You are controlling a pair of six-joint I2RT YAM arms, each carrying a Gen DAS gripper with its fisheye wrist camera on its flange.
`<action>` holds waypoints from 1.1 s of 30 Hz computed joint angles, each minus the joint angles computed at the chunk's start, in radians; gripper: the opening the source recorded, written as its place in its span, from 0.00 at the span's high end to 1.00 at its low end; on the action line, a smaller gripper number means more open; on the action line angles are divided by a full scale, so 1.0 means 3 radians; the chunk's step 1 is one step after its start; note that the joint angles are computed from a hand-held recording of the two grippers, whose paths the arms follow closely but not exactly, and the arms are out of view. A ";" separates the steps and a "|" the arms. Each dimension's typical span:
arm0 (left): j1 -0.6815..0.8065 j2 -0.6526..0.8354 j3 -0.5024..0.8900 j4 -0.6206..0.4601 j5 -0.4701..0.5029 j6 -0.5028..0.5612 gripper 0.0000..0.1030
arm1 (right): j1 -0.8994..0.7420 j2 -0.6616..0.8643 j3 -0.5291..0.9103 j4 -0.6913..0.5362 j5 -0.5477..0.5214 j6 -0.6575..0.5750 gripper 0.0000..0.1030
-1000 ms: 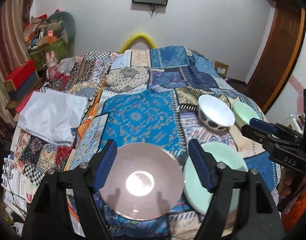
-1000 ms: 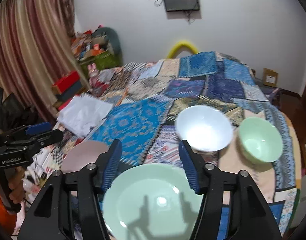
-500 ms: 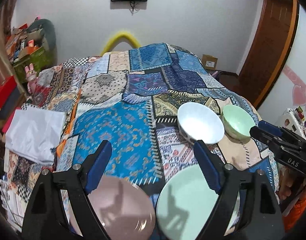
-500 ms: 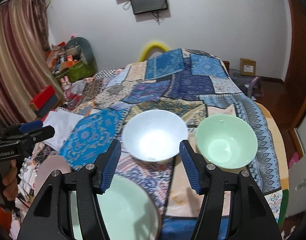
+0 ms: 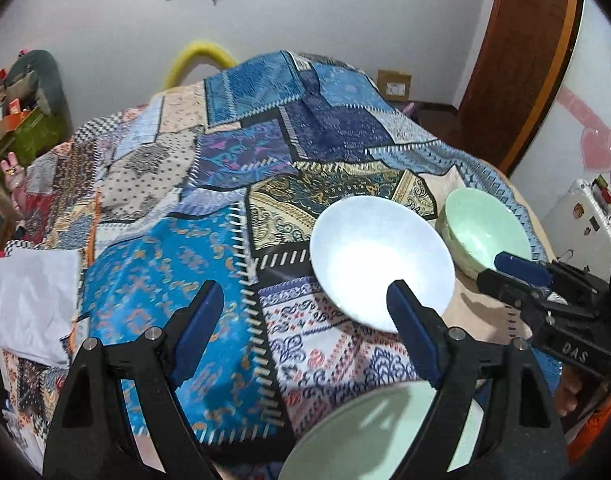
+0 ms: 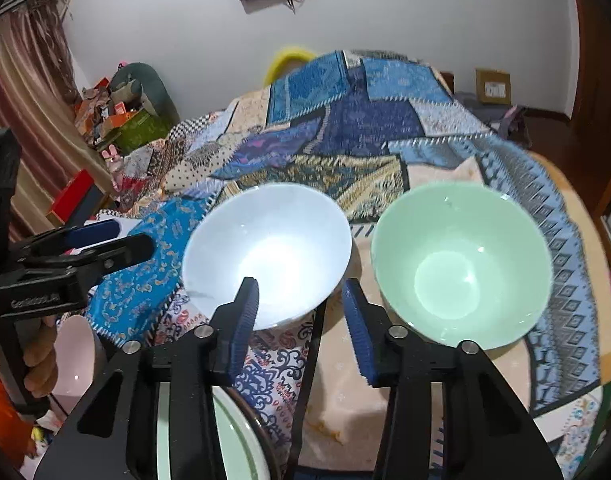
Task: Organize plates and bowls
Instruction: 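Move both grippers to the white spotted bowl rim and close on it, then lift the white bowl with both grippers and carry it over the plates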
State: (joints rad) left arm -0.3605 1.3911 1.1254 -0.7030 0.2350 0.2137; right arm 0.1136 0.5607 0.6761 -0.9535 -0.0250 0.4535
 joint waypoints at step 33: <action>-0.0353 0.1036 0.0243 0.0201 -0.0224 -0.0100 0.77 | 0.0459 0.0475 -0.0161 0.0445 0.0412 0.0302 0.74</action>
